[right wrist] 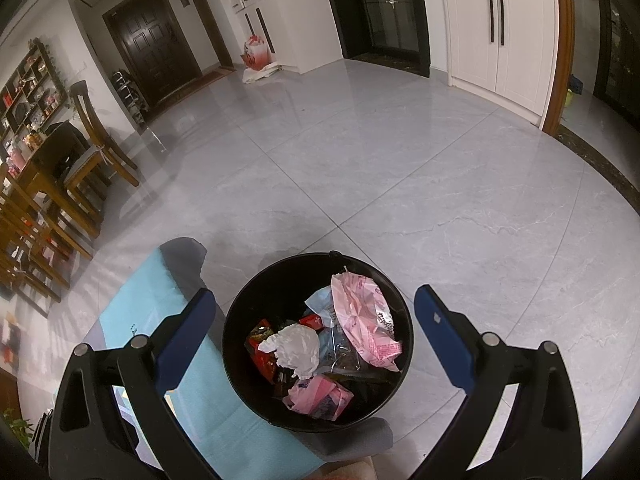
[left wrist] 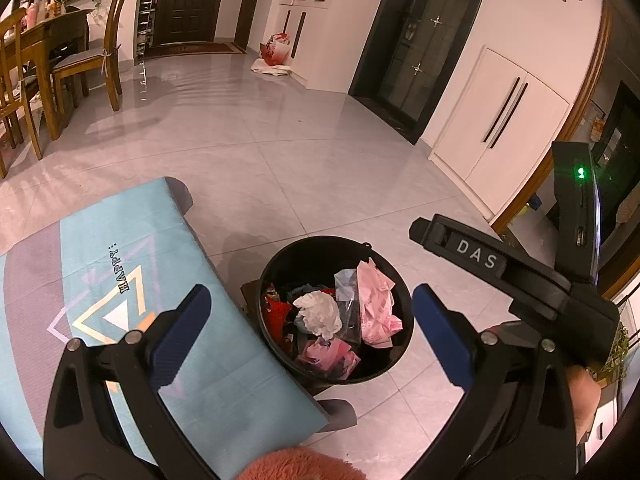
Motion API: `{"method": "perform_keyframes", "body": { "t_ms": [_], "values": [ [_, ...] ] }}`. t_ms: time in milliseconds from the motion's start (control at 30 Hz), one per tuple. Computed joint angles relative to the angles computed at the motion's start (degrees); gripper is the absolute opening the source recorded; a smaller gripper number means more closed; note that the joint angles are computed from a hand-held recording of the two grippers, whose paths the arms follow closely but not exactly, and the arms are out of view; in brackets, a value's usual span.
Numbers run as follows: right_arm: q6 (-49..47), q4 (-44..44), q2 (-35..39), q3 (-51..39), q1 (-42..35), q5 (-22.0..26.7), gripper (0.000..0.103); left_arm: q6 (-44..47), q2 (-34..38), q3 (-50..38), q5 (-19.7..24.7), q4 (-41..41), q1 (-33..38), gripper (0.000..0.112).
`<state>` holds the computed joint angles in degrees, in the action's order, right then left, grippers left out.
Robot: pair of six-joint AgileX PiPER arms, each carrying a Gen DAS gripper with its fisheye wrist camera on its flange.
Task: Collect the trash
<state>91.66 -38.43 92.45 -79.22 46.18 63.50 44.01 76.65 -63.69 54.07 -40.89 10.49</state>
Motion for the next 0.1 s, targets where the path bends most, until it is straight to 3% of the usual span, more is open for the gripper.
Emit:
{"method": "perform_keyframes", "body": {
  "t_ms": [100],
  "values": [
    [0.44, -0.24, -0.08, 0.32, 0.31, 0.16, 0.098, 0.04, -0.07, -0.08, 0.14, 0.06, 0.12, 0.100]
  ]
}}
